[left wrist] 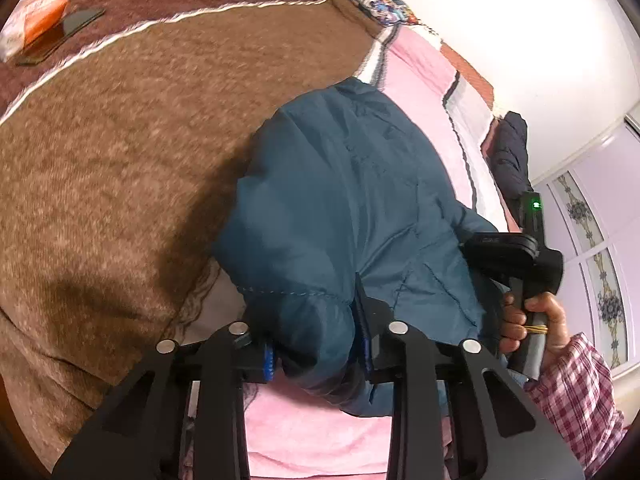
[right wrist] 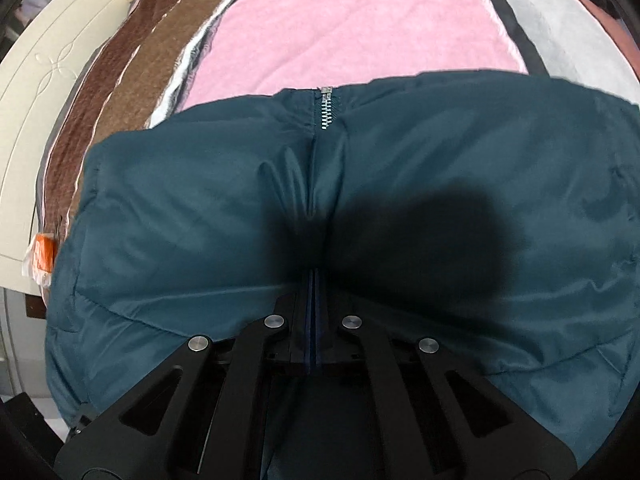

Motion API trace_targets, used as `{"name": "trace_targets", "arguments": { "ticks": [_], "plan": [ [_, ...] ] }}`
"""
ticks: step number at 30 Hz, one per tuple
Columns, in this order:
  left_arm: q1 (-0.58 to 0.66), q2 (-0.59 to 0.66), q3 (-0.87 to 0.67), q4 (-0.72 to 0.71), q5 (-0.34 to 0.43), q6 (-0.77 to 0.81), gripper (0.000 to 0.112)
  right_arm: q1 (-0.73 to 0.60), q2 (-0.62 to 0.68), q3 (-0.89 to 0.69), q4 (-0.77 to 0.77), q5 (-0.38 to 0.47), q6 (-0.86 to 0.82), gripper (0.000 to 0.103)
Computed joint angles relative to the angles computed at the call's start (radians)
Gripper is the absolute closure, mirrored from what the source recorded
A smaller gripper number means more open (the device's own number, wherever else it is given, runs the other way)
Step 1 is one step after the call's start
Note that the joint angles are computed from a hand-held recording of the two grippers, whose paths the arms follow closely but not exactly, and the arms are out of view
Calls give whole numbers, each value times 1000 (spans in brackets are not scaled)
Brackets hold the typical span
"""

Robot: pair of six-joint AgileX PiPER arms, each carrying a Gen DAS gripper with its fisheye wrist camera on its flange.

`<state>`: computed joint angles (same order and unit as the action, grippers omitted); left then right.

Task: Fold large clothes
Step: 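Lift the held jacket edge upward with both grippers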

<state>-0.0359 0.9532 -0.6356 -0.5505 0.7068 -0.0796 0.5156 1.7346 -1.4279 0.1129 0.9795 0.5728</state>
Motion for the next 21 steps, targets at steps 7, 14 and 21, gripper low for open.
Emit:
{"name": "trace_targets", "arguments": {
  "ticks": [7,14,21],
  "plan": [
    [-39,2,-28,61,3,-63,89,53,-121,18,-94,27,81,101],
    [-59,-32,-44,88,18,-95,89,316,-473,227,-147,59,234,101],
    [-152,-65,-92,193,29,-218,90,441,-543,482,-60,-34,353,101]
  ]
}}
